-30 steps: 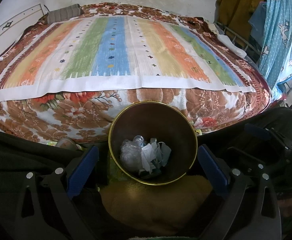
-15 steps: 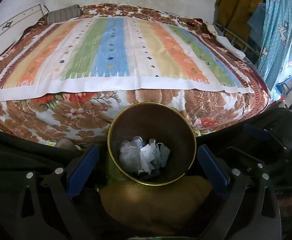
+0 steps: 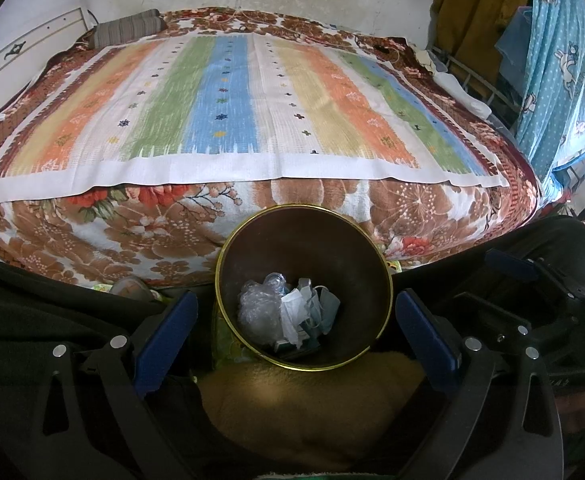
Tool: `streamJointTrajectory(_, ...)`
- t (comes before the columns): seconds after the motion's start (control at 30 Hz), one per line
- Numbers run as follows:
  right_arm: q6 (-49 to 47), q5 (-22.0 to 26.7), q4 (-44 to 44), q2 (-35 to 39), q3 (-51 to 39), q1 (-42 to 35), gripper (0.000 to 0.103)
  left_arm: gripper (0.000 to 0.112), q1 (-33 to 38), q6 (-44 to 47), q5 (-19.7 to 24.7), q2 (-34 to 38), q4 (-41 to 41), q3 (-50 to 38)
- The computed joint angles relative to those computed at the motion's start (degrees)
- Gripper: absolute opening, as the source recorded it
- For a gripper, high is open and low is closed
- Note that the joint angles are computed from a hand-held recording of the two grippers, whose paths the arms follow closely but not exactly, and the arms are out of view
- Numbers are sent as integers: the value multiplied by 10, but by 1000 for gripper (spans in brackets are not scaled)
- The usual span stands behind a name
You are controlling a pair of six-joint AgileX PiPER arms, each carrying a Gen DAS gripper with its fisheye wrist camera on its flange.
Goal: Collect trash
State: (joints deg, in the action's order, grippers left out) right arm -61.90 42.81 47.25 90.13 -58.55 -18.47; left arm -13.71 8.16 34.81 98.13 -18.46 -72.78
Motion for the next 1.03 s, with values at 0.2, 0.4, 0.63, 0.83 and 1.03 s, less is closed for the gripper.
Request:
streamJointTrajectory(0.2,-7,4,5,3,-2,-4,94,97,0,3,1,-1,-6,-1)
streamJointTrajectory(0.4,-5,4,3,2,-2,-4,94,97,2,7,1,-1,-10,-1)
streamJointTrajectory(0.63,-5,3,3,2,-2,-3,94,97,1,4,1,-2,-8,0)
streamJointTrajectory(0.83,-3,2,2,1,-1,-2,94,97,0,-1,0,-1,-5,-1)
streamJointTrajectory(1.03,-3,3,2,1,-1,-2,94,97,0,-3,3,1,-4,-3)
